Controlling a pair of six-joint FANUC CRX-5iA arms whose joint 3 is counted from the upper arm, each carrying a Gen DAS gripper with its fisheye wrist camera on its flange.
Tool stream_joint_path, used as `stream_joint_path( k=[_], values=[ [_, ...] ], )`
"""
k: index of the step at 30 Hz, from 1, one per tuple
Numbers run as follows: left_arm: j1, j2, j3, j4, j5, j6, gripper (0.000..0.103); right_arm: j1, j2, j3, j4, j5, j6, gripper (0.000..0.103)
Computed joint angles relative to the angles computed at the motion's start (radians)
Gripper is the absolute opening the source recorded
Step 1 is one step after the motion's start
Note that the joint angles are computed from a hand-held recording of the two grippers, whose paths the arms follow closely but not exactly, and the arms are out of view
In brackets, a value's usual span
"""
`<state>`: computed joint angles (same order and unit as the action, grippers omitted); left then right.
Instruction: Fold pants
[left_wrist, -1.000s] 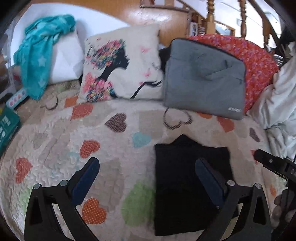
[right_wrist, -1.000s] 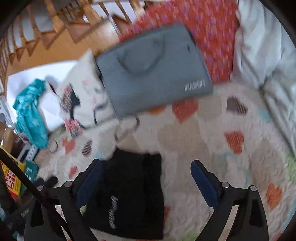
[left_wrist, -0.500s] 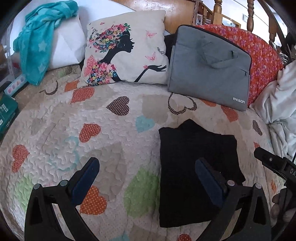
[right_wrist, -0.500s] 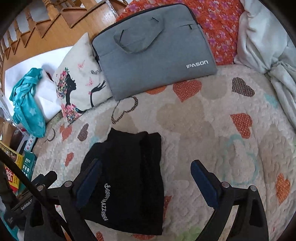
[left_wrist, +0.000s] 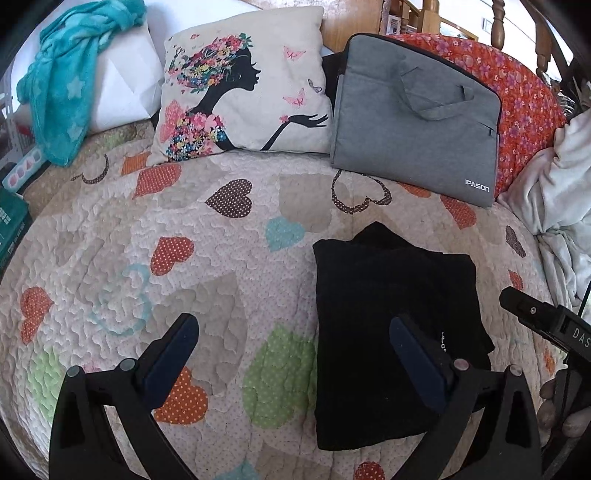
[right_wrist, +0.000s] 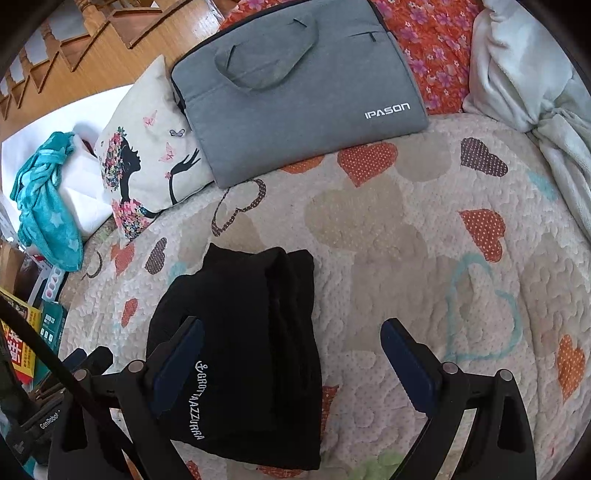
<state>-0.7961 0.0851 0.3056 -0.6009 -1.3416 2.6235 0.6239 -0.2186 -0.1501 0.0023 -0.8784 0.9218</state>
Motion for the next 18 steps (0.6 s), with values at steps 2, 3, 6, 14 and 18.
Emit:
stream_joint_path(
  k=[2,3,6,14,18],
  values=[
    [0.004,0.0,-0.001,0.004,-0.002,0.0,0.103,-0.004,0.005,0.003,-0.006,-0.003,0.002,0.099],
    [0.007,-0.001,-0.002,0.006,0.0,0.001,0.103,-0.006,0.008,0.005,-0.01,-0.004,0.003,0.099],
    [0.015,-0.003,-0.006,0.016,0.003,0.002,0.103,-0.012,0.015,0.009,-0.018,-0.008,0.006,0.099],
    [0.034,-0.009,-0.019,0.045,0.016,0.002,0.103,-0.023,0.034,0.025,-0.046,-0.022,0.024,0.099],
    [0.033,-0.008,-0.017,0.039,0.015,-0.004,0.103,-0.023,0.04,0.026,-0.047,-0.026,0.023,0.099]
  ],
)
